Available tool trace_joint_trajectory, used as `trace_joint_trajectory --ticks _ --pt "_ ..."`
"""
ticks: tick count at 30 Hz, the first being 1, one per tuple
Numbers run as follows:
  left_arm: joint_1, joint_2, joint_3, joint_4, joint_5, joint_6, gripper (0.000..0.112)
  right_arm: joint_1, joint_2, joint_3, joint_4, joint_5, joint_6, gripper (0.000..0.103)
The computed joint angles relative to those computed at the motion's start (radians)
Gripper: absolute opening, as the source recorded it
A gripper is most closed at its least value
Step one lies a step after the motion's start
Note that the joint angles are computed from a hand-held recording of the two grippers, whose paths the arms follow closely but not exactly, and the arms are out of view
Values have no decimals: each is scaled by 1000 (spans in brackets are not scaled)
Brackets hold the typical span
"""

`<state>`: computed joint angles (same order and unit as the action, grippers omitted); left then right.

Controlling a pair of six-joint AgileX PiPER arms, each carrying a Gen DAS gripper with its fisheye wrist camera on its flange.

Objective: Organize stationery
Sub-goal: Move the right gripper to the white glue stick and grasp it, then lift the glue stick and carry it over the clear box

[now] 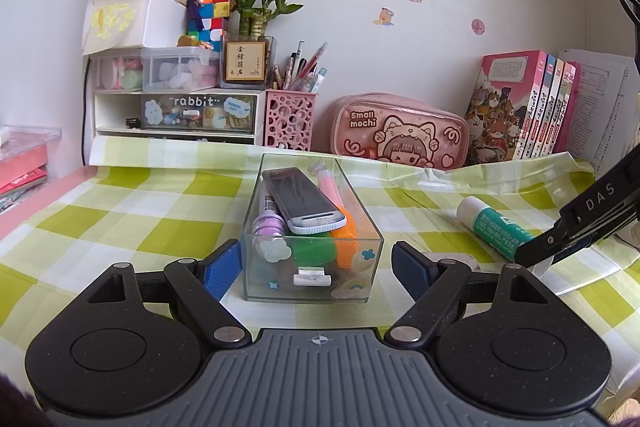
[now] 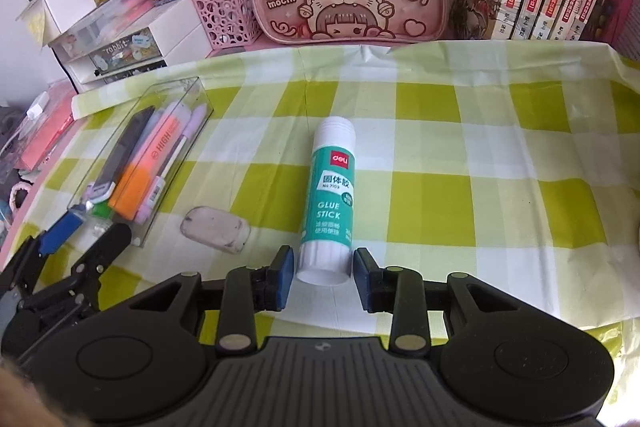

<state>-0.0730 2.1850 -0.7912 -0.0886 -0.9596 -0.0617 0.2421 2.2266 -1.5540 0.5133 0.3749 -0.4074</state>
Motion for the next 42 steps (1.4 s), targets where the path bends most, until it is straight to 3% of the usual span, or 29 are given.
trace_joint_trajectory --ticks 8,12,23,34,42 --pt "-2 -1 1 -3 -2 1 80 -17 76 -155 66 71 24 41" --pt "-2 -3 2 2 -3 -3 80 -18 134 -233 62 96 84 32" --pt "-2 -2 4 2 -7 -3 80 -22 126 -179 205 34 28 32" --pt "-2 -2 4 3 -8 -4 80 -44 103 -154 561 135 -192 32" --pt "-3 -2 3 2 -8 -4 80 -22 85 -163 639 167 -217 32"
